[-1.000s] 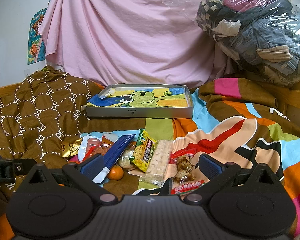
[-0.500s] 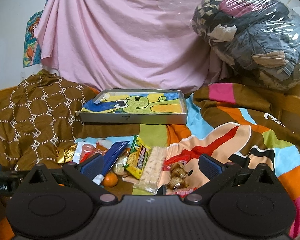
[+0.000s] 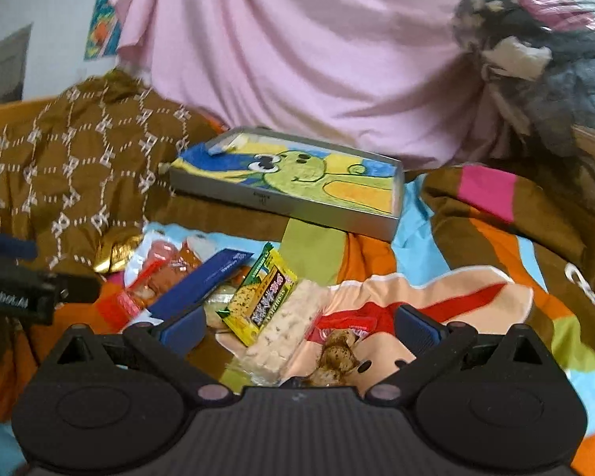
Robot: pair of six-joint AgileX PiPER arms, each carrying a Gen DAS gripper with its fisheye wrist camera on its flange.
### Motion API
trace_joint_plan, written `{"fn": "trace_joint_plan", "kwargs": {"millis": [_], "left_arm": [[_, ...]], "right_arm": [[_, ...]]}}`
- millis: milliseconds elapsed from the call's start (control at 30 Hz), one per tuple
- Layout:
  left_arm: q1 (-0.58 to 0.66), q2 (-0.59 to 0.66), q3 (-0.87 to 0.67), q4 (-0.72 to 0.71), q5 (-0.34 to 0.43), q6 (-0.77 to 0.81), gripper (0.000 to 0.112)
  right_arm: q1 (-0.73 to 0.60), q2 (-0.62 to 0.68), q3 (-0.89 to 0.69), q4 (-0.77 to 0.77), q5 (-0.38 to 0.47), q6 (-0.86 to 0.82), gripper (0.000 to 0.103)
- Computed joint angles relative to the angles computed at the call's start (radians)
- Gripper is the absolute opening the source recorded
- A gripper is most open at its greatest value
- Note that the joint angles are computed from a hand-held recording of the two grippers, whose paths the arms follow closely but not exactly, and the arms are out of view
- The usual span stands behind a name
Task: Organize snacks
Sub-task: 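Lower the left tool onto the blue box while the right tool approaches the rice cracker bar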
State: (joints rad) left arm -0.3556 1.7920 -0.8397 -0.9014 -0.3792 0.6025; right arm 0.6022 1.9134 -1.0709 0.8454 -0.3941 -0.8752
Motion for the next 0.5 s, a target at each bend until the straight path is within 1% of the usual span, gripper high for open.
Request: {"fn": "trace_joint_plan", "kwargs": {"millis": [67, 133, 200, 267, 300, 367, 433, 500], "left_arm": [[0.010, 0.037, -0.055, -0.026, 0.037, 0.081, 0.102], [0.019, 0.076, -0.116, -0.118, 0.079, 0.229, 0.102], [0.027, 0.113, -0.171, -0.227, 0.109, 0.382, 0.102], [0.036, 0.147, -0.224, -0.332, 0.136, 0.530, 0.102], [0.041, 0.161, -0.244, -0.371, 0.149, 0.586, 0.102], [0.051, 0.186, -0.283, -0.449, 0.174, 0.701, 0.102], [0.052, 0.207, -0.318, -0.517, 0.179, 0.814, 0.102], [0.050, 0.224, -0.343, -0.524, 0.168, 0.849, 0.102]], "right_arm": [[0.001, 0.033, -0.028, 0.021, -0.025, -0.059, 0.103], [-0.002, 0.068, -0.061, 0.035, -0.033, -0.096, 0.103], [-0.013, 0.098, -0.111, 0.105, 0.008, -0.178, 0.103], [-0.020, 0.136, -0.173, 0.239, 0.051, -0.324, 0.103], [-0.023, 0.151, -0.195, 0.278, 0.067, -0.371, 0.103], [-0.029, 0.178, -0.229, 0.317, 0.087, -0.425, 0.103], [-0.036, 0.202, -0.258, 0.338, 0.107, -0.456, 0.102], [-0.044, 0.217, -0.273, 0.316, 0.120, -0.432, 0.102]]}}
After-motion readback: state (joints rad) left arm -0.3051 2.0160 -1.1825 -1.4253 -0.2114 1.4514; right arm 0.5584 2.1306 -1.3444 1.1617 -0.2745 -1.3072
